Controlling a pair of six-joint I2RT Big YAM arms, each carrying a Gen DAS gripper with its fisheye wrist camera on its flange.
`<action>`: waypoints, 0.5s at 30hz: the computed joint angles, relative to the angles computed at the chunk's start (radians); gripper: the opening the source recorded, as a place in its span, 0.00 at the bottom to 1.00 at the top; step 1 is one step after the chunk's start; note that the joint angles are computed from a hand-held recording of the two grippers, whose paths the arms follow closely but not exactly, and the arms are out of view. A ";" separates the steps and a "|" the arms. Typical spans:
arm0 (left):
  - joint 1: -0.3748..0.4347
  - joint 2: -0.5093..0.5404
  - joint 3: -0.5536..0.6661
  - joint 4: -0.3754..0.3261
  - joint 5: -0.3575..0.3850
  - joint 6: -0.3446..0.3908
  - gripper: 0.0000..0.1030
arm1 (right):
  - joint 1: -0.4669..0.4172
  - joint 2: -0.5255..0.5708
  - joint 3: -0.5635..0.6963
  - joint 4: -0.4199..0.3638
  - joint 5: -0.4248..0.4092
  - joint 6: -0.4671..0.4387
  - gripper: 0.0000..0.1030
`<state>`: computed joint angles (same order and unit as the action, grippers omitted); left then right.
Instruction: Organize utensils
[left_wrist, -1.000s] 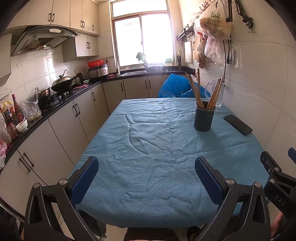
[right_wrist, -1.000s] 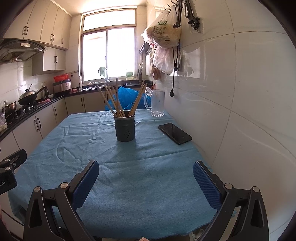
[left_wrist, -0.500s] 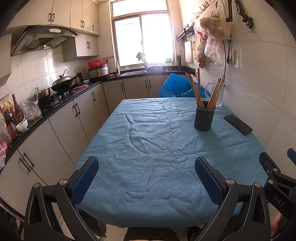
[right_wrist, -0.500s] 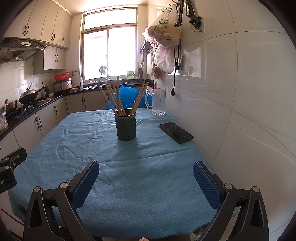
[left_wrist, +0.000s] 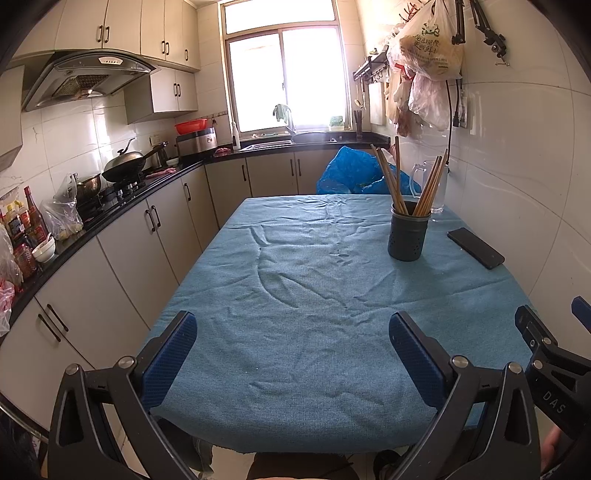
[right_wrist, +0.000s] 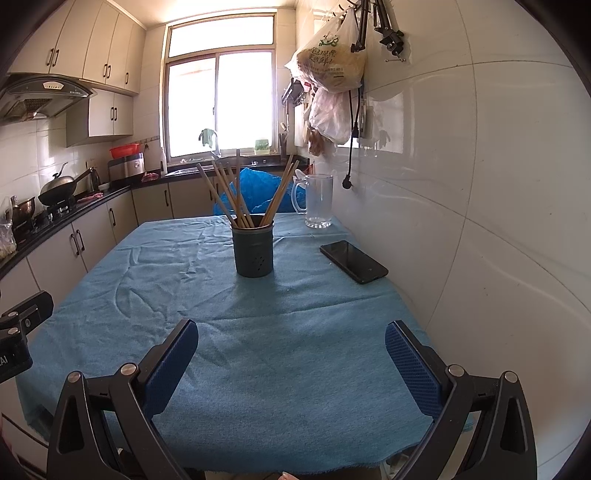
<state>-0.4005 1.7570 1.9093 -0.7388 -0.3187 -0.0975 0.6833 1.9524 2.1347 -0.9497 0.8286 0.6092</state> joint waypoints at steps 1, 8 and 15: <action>0.000 0.000 0.000 0.000 -0.003 -0.001 1.00 | 0.000 0.000 0.000 0.000 0.000 0.000 1.00; 0.001 0.000 -0.002 -0.004 0.002 0.002 1.00 | 0.001 0.004 0.001 0.000 -0.005 0.000 1.00; 0.023 0.034 0.045 -0.026 -0.023 -0.015 1.00 | -0.021 0.006 0.004 -0.007 -0.066 -0.001 1.00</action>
